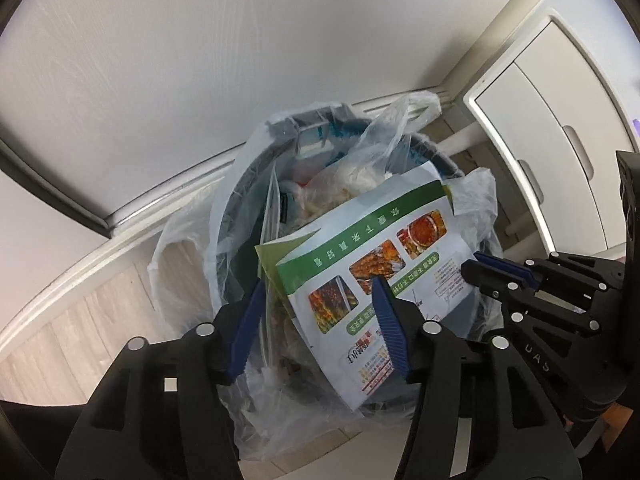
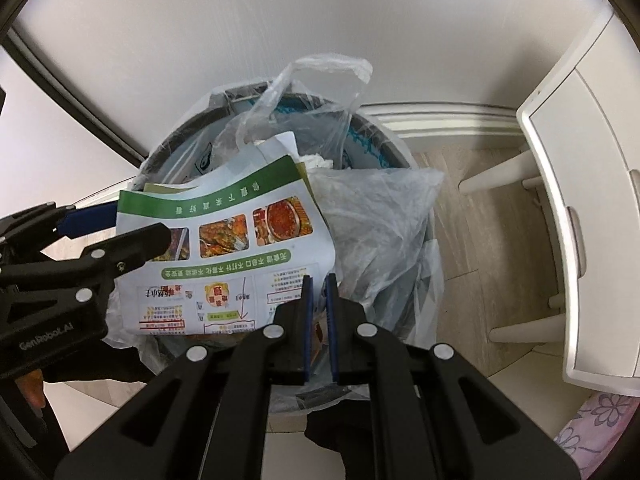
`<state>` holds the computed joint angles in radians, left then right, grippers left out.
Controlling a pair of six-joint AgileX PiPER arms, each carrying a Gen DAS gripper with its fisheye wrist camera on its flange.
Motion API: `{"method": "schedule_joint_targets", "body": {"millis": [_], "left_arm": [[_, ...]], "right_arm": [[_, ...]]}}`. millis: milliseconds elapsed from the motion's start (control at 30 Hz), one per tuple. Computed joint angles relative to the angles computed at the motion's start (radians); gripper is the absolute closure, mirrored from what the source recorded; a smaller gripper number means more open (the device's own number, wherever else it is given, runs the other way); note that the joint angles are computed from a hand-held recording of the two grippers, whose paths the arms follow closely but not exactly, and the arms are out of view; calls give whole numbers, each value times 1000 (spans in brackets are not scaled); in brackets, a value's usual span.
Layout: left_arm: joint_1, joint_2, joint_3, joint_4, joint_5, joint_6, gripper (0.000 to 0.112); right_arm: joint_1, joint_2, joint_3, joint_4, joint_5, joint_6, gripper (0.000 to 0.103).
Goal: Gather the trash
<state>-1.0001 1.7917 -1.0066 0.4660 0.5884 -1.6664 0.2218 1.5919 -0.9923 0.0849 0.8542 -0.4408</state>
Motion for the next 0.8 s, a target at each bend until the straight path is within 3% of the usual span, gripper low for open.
{"method": "schedule_joint_targets", "body": {"millis": [67, 100, 133, 200, 300, 367, 500, 533, 800], "left_arm": [[-5, -10, 4, 17, 12, -25, 49], [-6, -15, 6, 24, 16, -38, 47], [-10, -18, 5, 33, 26, -53, 42], [-13, -32, 12, 48, 34, -77, 37], [-19, -49, 16, 66, 54, -94, 27], [-31, -54, 8, 74, 86, -98, 16], [-48, -62, -11, 96, 157, -126, 15], [-49, -67, -8, 104, 156, -138, 15], [-81, -116, -10, 187, 191, -202, 15]], "right_arm": [[12, -16, 10, -13, -10, 11, 72], [17, -26, 18, -20, -18, 16, 54], [21, -32, 20, -21, -22, 22, 45], [23, -46, 27, -20, -31, 25, 37], [22, -81, 42, -34, -49, 33, 14], [8, -104, 46, -20, -57, 20, 12], [-12, -147, 44, 0, -55, 18, 11], [-11, -160, 46, -4, -57, 32, 7], [-49, -239, 51, 24, -63, 48, 7]]}}
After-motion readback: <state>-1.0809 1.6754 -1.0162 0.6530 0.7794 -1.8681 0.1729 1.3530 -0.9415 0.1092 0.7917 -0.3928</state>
